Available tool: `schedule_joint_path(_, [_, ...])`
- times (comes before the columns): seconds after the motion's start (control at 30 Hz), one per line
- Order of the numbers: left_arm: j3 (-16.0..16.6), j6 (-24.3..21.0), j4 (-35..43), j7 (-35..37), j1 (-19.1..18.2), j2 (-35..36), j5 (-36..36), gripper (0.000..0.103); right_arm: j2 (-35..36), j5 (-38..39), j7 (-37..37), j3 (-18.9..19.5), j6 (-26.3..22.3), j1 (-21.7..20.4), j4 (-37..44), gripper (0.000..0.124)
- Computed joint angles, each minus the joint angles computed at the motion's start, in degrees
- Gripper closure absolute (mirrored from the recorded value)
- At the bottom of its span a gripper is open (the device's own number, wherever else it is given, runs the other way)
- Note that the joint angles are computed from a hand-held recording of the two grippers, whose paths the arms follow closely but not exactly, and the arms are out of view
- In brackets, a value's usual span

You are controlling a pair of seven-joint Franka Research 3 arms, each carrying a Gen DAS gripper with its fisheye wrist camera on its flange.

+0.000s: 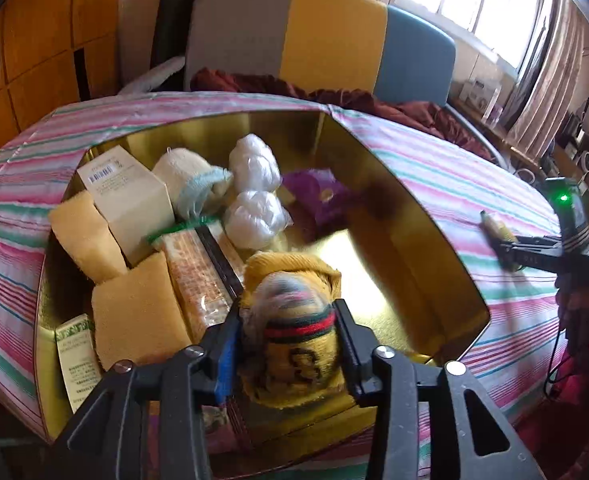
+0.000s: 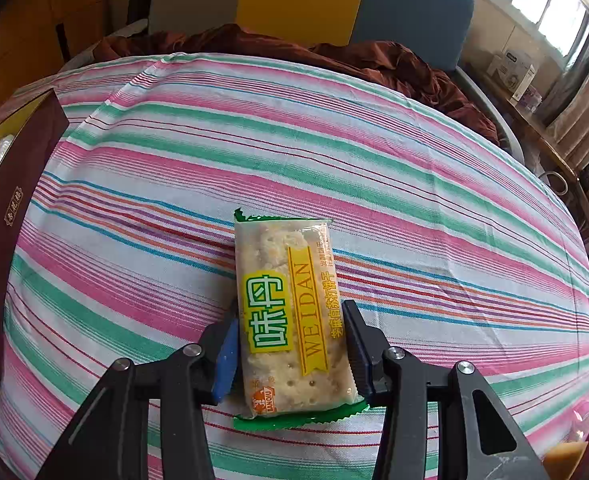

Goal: Organize objects
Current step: 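Carry the yellow pouch into the tray and release with left gripper while right gripper holds the cracker packet, then carry the cracker packet into the gold tray and open the right gripper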

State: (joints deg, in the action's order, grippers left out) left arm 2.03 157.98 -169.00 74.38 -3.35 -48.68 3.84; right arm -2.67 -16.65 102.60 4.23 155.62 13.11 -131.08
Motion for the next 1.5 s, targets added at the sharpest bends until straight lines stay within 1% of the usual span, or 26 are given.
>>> schedule_joint_path(0.07, [-0.88, -0.14, -0.24, -1.15, 1.13, -0.42, 0.32, 0.053, 0.02, 0.23, -0.15, -0.03, -0.07, 0.02, 0.05, 0.076])
schedule_joint_path(0.13, [-0.33, -0.41, -0.34, -1.71, 1.57, -0.97, 0.10, 0.051, 0.02, 0.04, -0.08, -0.02, -0.08, 0.02, 0.08, 0.076])
schedule_joint_path(0.2, [0.43, -0.57, -0.65, -1.70, 1.49, -1.80, -0.24, 0.043, -0.01, -0.67, 0.39, 0.05, -0.05, 0.00, 0.06, 0.076])
schedule_joint_path(0.23, [0.48, -0.59, -0.85, -1.76, 1.62, -2.29, -0.28, 0.042, -0.03, -1.22, 0.79, 0.10, -0.07, -0.01, 0.05, 0.076])
schedule_joint_path(0.33, [-0.38, -1.17, -0.95, -2.35, 2.62, -3.62, 0.41, 0.042, -0.11, -2.34, 1.55, 0.16, -0.14, -0.04, 0.07, 0.077])
schedule_joint_path(0.47, [-1.50, -0.48, -1.25, -2.93, 3.62, -6.05, 1.79, 0.042, -0.22, -3.30, 3.11, 0.32, -0.91, 0.02, 0.41, 0.077])
schedule_joint_path(0.5, [-1.83, -0.44, -1.14, -3.33, 3.97, -6.44, 2.15, 0.042, -0.31, -1.58, 2.35, 0.23, -1.13, 0.19, 0.53, 0.077])
schedule_joint_path(0.57, [-2.63, -0.24, -1.09, -4.17, 4.83, -7.30, 3.11, 0.042, -0.86, 5.82, -1.68, -0.08, -1.34, 0.88, 0.52, 0.077])
schedule_joint_path(0.63, [-3.95, -0.44, -0.82, -5.48, 6.13, -7.88, 4.45, 0.042, -2.09, 9.28, -2.98, 0.38, -0.60, 1.53, -0.04, 0.077])
schedule_joint_path(0.67, [-4.36, -0.69, -0.66, -6.05, 6.51, -8.10, 5.04, 0.042, -2.81, 12.31, -4.78, 0.56, -0.12, 2.22, -0.31, 0.077])
schedule_joint_path(0.83, [-6.26, -2.05, -0.21, -9.60, 9.13, -9.70, 8.18, 0.042, -5.27, 24.63, -13.11, 2.36, 1.32, 6.86, 0.58, 0.077])
schedule_joint_path(0.9, [-7.13, -3.25, 0.18, -10.99, 10.29, -10.09, 9.65, 0.041, -5.32, 27.33, -14.80, 3.47, 1.38, 8.68, 1.65, 0.076])
schedule_joint_path(0.97, [-7.16, -4.39, 0.38, -12.02, 10.82, -10.58, 10.78, 0.042, -5.10, 30.17, -17.34, 4.32, 1.59, 10.72, 2.62, 0.076])
schedule_joint_path(1.03, [-7.70, -6.00, 0.62, -13.25, 11.66, -11.03, 11.99, 0.041, -4.71, 29.36, -16.75, 5.82, 2.02, 11.85, 3.20, 0.076])
schedule_joint_path(1.1, [-8.54, -7.74, 1.02, -14.55, 12.72, -11.21, 13.59, 0.041, -3.79, 26.15, -13.55, 7.27, 1.65, 12.30, 3.96, 0.076])
schedule_joint_path(1.2, [-8.58, -8.81, 0.71, -16.07, 13.12, -12.36, 15.49, 0.041, -2.12, 25.72, -12.07, 7.68, 1.13, 13.75, 5.05, 0.076])
schedule_joint_path(1.27, [-8.62, -9.44, 0.52, -16.76, 13.32, -13.26, 16.64, 0.041, -1.11, 21.58, -8.45, 8.20, 0.95, 14.05, 5.61, 0.076])
schedule_joint_path(1.33, [-9.46, -10.46, 0.67, -18.00, 13.87, -13.91, 17.83, 0.041, -0.50, 17.76, -4.61, 8.33, 0.49, 14.28, 5.91, 0.075])
schedule_joint_path(1.37, [-9.73, -11.41, 1.10, -18.36, 13.96, -13.88, 18.38, 0.041, -0.13, 17.19, -3.55, 8.27, 0.31, 14.57, 6.13, 0.073])
schedule_joint_path(1.4, [-9.87, -12.28, 1.66, -18.66, 13.97, -13.55, 18.88, 0.041, 0.06, 17.99, -3.89, 8.07, 0.35, 14.98, 6.18, 0.066])
schedule_joint_path(1.47, [-9.34, -14.26, 2.62, -18.67, 13.28, -13.21, 19.39, 0.041, 0.00, 17.09, -3.10, 7.97, 1.08, 15.45, 5.74, 0.063])
schedule_joint_path(1.5, [-8.68, -14.22, 2.68, -18.65, 12.91, -13.27, 19.55, 0.041, -0.33, 16.53, -2.77, 7.91, 1.53, 15.58, 5.23, 0.063])
